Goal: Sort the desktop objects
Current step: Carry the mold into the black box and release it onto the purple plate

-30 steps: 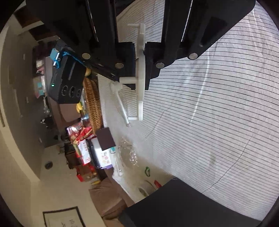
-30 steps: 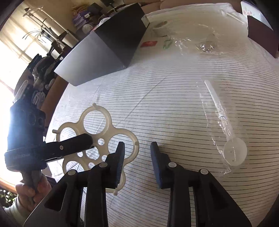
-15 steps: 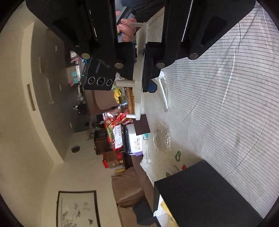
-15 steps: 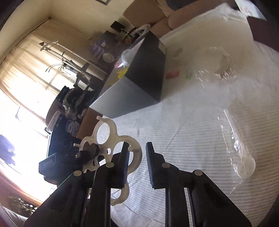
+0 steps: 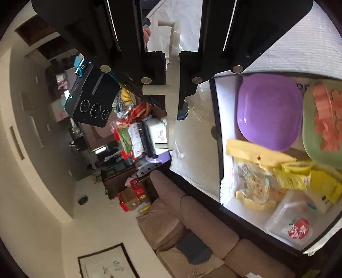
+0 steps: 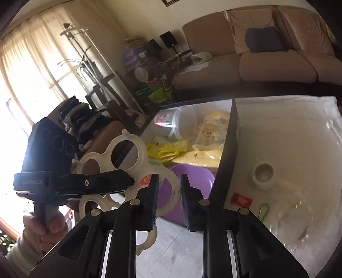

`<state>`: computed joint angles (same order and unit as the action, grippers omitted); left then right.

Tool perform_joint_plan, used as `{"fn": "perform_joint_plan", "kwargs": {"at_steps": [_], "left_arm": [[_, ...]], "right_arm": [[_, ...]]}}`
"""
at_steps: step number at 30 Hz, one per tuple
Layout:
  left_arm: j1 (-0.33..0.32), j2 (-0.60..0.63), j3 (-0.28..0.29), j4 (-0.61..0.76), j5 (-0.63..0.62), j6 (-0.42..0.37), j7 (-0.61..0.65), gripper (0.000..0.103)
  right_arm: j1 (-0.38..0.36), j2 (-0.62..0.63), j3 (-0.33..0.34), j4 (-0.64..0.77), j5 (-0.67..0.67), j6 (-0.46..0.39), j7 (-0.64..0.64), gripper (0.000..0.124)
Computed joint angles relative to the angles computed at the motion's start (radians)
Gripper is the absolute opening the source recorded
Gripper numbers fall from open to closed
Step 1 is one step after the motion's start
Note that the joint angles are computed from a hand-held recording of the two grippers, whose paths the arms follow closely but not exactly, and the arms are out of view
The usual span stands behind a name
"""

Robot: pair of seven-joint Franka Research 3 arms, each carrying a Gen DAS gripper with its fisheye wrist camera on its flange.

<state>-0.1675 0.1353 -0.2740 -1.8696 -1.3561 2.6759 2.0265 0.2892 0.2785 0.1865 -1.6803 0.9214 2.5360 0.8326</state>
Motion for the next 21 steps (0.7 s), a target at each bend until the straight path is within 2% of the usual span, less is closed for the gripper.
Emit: {"fn": "perform_joint_plan", "kwargs": {"at_steps": [2, 4, 5, 8, 9, 11, 13, 20, 21], "left_arm": [[0.022, 0.049, 0.017, 0.047, 0.059, -0.067, -0.040, 0.007], [0.047, 0.101, 0.022, 0.088, 0.130, -0.122, -0.088, 0.014], [0.052, 0.124, 0.021, 0.101, 0.173, -0.124, -0.121, 0.023], [0.061, 0.187, 0.025, 0.144, 0.330, -0.127, -0.234, 0.039], [0.055, 0.209, 0.033, 0.163, 0.404, -0.131, -0.286, 0.041], [0.035, 0.235, 0.059, 0.186, 0.557, -0.144, -0.411, 0.055], [0.031, 0.248, 0.066, 0.198, 0.642, -0.151, -0.488, 0.057], [0.092, 0.199, 0.002, 0.130, 0.712, -0.074, -0.531, 0.061], [0.098, 0.194, -0.005, 0.124, 0.727, -0.073, -0.541, 0.061]], "right_arm": [[0.034, 0.070, -0.017, 0.077, -0.106, 0.008, 0.065, 0.021], [0.060, 0.134, -0.027, 0.145, -0.201, 0.010, 0.125, 0.019], [0.078, 0.164, -0.039, 0.180, -0.261, 0.010, 0.170, 0.016], [0.106, 0.241, -0.061, 0.265, -0.402, -0.004, 0.264, 0.016], [0.110, 0.260, -0.064, 0.285, -0.437, -0.010, 0.283, 0.016], [0.122, 0.288, -0.076, 0.315, -0.505, -0.018, 0.325, 0.016], [0.137, 0.309, -0.092, 0.342, -0.575, -0.041, 0.366, 0.016], [0.184, 0.360, -0.121, 0.423, -0.768, -0.131, 0.414, 0.017], [0.184, 0.367, -0.119, 0.438, -0.778, -0.158, 0.417, 0.022]]}}
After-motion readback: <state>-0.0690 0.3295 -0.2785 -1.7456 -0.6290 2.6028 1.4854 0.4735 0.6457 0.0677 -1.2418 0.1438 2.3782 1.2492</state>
